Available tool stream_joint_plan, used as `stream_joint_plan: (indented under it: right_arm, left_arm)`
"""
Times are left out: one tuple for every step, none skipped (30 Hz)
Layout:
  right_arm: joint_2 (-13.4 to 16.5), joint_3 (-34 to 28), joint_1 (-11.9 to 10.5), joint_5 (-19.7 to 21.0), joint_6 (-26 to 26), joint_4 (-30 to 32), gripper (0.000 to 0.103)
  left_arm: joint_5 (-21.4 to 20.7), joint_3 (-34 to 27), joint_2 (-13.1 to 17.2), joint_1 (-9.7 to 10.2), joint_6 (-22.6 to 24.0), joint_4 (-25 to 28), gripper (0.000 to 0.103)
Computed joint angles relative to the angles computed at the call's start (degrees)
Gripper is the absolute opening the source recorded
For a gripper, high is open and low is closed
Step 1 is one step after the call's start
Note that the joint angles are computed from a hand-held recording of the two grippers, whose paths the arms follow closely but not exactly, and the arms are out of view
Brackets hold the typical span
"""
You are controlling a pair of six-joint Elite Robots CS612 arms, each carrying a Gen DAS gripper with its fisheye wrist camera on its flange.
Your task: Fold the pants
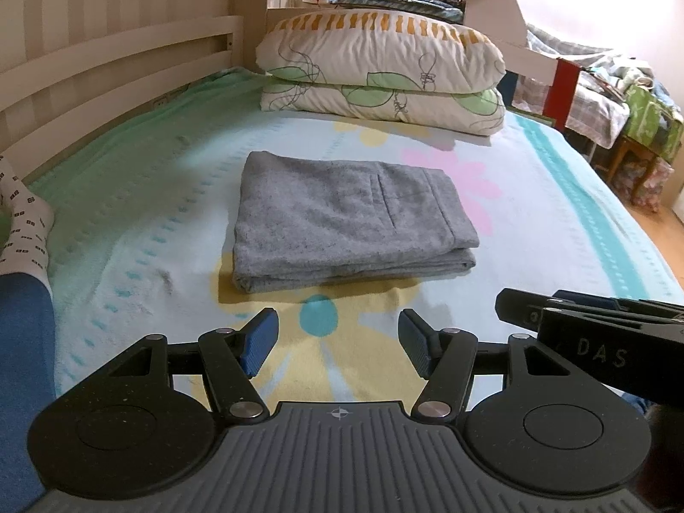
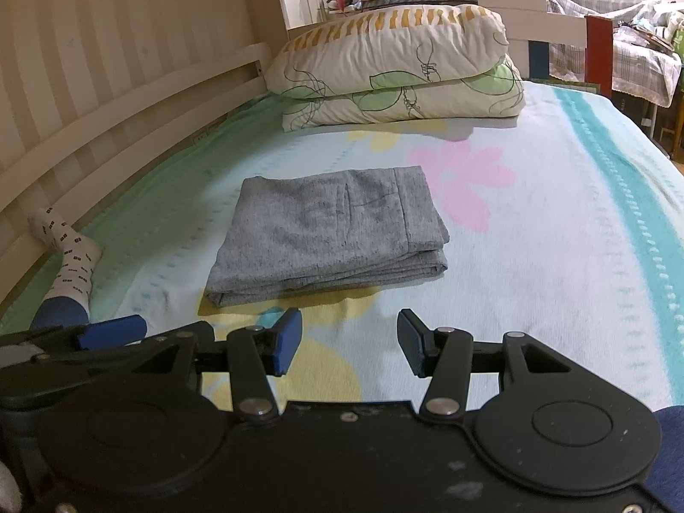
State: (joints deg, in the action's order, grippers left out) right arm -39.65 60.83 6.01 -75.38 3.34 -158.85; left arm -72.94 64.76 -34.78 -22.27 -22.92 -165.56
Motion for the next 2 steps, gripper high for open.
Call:
stream_joint_plan:
  right_arm:
    - [0.0, 0.0, 0.0, 0.0, 0.0, 0.0, 0.053]
    - [0.0, -0.1, 0.0, 0.0, 0.0, 0.1, 0.053]
  left_arm:
    - [-0.1, 0.0, 0.0, 0.02, 0.0, 0.1, 0.06]
    - [-0.6, -0.1, 0.1, 0.09, 0.2, 0.3, 0.06]
